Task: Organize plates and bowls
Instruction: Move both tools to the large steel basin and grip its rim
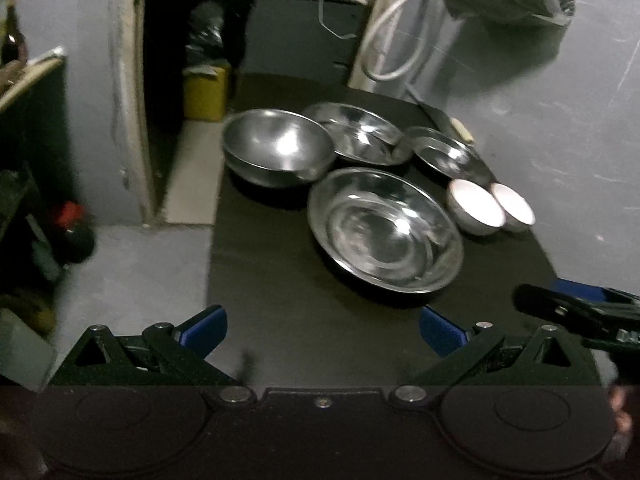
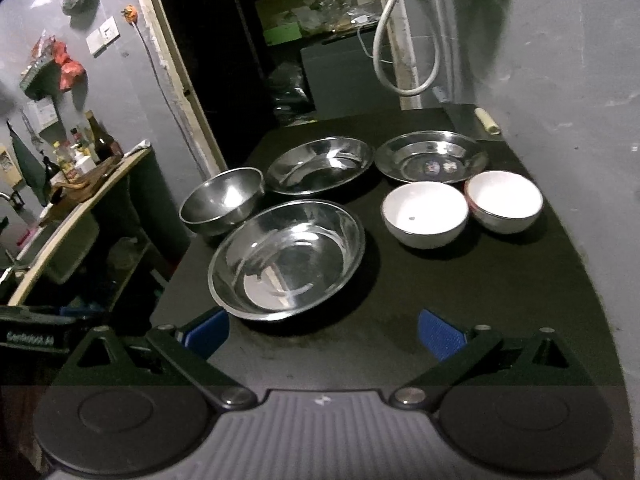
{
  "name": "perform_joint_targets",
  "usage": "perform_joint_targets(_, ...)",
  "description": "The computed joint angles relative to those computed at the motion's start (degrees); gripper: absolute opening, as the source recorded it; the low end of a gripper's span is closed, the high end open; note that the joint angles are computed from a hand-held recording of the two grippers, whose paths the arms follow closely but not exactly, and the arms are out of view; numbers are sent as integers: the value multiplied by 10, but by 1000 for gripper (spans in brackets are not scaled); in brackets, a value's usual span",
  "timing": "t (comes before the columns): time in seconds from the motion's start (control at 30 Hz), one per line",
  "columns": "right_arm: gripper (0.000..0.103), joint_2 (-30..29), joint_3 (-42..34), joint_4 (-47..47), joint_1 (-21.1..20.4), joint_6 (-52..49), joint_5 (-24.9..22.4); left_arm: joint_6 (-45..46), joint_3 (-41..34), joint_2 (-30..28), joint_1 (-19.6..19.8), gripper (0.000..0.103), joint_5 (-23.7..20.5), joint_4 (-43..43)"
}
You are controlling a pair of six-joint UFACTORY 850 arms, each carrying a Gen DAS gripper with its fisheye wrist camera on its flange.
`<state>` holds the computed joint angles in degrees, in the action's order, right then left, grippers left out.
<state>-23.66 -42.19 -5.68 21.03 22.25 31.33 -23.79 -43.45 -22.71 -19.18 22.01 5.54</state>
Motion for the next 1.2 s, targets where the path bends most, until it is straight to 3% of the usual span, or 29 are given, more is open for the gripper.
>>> perform_joint_targets(0.07,103,-9,-9,-28,-5,23,3,-26,-10,-4,0,102,-20,33)
perform_joint_targets(0.3,103,-36,-47,-68,-3,68,5,51,-47,-11,11,102,-76,-37)
perform_joint_targets(0.37,103,-45,-61,-58,1,66,6,39,-75,-22,26,102,-101,-20)
perform_joint_targets(0.67,103,-97,-147,124,32,-49,-21,-340,-277,-133,95,102,-135,505)
perform_joint_targets(0.97,103,-174,-263,310,36,-146,-23,-782,-590,-331,128,101,-7,1044)
perform_joint_targets(1.2,93,-230,-348,404,30,-205,-51,-1032,-862,-499,118,91,105,1321)
